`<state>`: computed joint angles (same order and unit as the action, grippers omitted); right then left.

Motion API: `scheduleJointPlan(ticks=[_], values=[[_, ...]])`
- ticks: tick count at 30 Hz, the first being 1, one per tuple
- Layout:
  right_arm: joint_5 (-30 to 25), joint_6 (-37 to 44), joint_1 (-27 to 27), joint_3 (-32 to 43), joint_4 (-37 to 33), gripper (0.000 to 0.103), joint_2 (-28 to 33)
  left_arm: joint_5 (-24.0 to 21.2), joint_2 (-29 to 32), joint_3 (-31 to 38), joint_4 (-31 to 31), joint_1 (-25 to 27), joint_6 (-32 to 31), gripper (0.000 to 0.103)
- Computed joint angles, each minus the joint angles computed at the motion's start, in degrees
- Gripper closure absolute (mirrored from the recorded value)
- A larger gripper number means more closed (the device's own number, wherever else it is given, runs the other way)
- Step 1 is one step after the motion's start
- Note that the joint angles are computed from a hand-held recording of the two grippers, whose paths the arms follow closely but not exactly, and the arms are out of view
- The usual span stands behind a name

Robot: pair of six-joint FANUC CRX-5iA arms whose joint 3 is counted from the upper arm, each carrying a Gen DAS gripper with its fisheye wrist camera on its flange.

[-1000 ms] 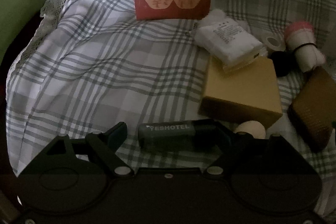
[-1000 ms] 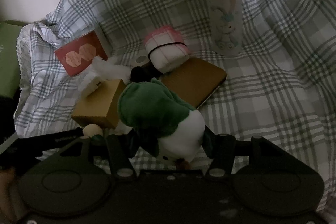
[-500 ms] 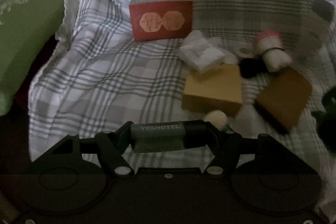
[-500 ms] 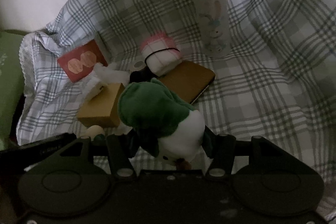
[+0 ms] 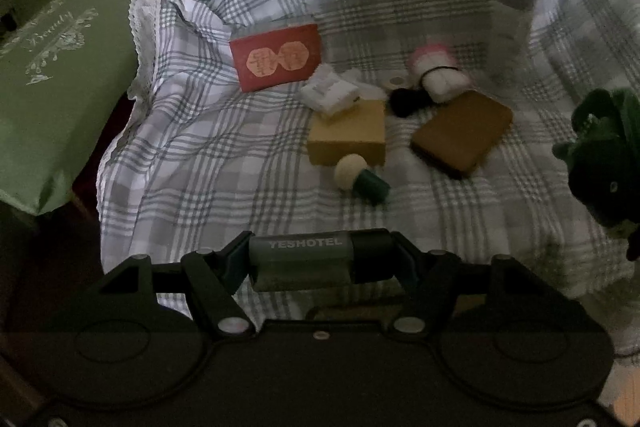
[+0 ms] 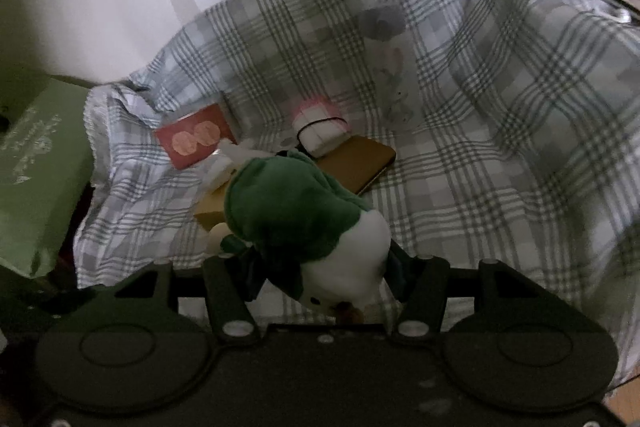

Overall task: Organize soft objects
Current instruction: 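Lift the panda plush with the right tool while the left tool holds the green stick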

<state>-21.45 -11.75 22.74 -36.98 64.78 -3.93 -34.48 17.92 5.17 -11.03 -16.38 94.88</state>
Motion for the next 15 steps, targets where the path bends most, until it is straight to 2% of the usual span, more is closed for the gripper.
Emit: scheduleJointPlan(ticks=[6,15], values=[[-0.31,-4.36,2.33,-5.22,3.95,0.046,-5.85,0.46,-3.77,-4.34,-0.64,-0.59,1.59,0.036],[-0.33,-6.08,5.99,-9.55,2.61,0.046,-11.65,-0.27,-6.93,-7.78,-1.83,-1.0,4.93,0.036]])
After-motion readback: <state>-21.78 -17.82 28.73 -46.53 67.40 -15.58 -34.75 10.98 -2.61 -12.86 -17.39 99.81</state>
